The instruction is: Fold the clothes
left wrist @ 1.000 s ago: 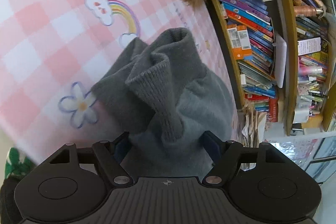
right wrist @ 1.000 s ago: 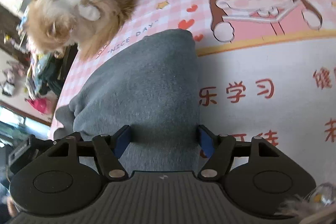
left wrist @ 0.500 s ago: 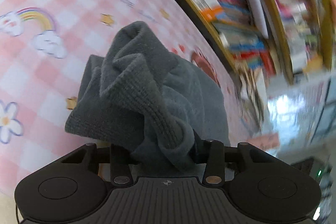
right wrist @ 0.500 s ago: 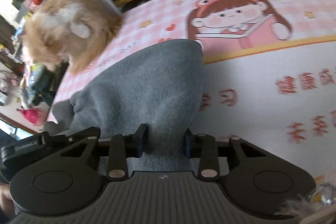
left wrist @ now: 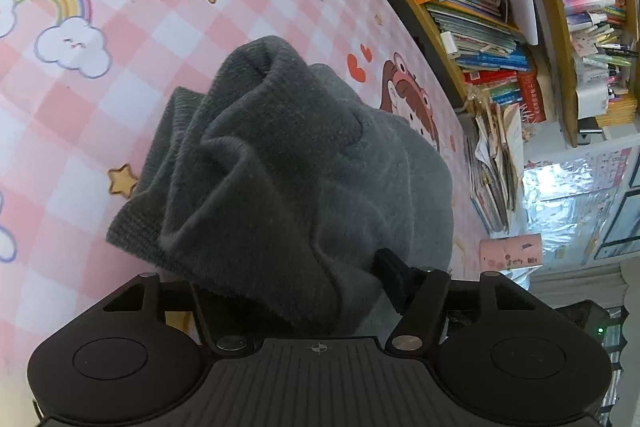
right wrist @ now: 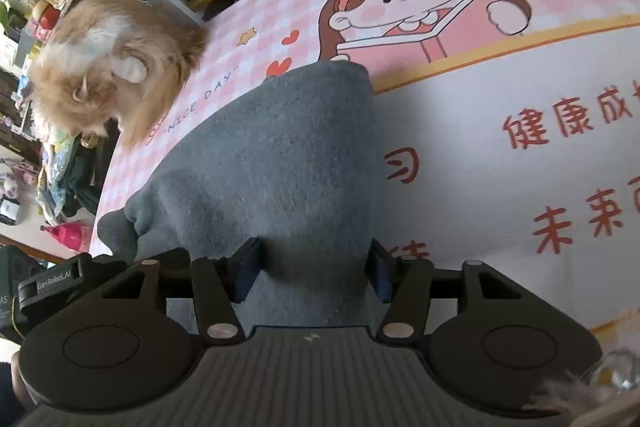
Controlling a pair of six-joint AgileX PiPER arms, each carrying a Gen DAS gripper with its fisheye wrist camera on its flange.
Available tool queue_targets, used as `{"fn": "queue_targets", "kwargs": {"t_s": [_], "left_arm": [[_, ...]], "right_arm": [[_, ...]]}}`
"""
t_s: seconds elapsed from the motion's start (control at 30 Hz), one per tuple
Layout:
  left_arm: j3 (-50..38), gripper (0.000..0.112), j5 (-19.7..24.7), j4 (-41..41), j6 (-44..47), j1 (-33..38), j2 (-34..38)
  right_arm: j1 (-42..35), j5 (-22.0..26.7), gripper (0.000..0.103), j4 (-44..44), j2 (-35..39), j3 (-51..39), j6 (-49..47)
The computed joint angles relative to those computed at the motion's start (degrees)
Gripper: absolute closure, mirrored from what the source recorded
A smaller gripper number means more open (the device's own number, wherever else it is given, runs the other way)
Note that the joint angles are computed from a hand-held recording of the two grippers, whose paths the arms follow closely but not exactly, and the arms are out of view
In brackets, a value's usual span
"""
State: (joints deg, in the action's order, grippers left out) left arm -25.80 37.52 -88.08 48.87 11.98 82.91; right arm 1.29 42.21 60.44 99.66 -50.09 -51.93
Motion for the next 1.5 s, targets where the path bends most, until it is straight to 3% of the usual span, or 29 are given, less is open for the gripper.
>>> {"fn": "queue_targets", "kwargs": {"t_s": [0.2,0.4,0.67,1.17,1.5], "left_arm": [[1.8,0.057,-3.0,-3.8,3.4,-2.6,-1.8],[2.8,0.065,-4.9,-4.1,3.0,-4.4,-5.5],[3.2,0.065,0.6,-3.3,6.9,0.6,-6.4],[6.5,0.065,14.4,4.8,12.9,16.8,-8.2],[7.2,0.065,18.0,6.7,14.5,22.3,-8.3]], "right_arm": [[-0.4,0.1,0.063,2.2,0.0,1.1,-3.2],[2.1,-4.1,0.07,3.1,-6.0,4.9,-7.7],[5.5,-8.3,0.07,3.3,-12.5,7.9,-7.7],[17.0,-18.0,0.07,-2.9,-20.1,12.5,8.1],[21.6,-20.8,0.07,-8.3,-20.6,11.9,15.1]]}}
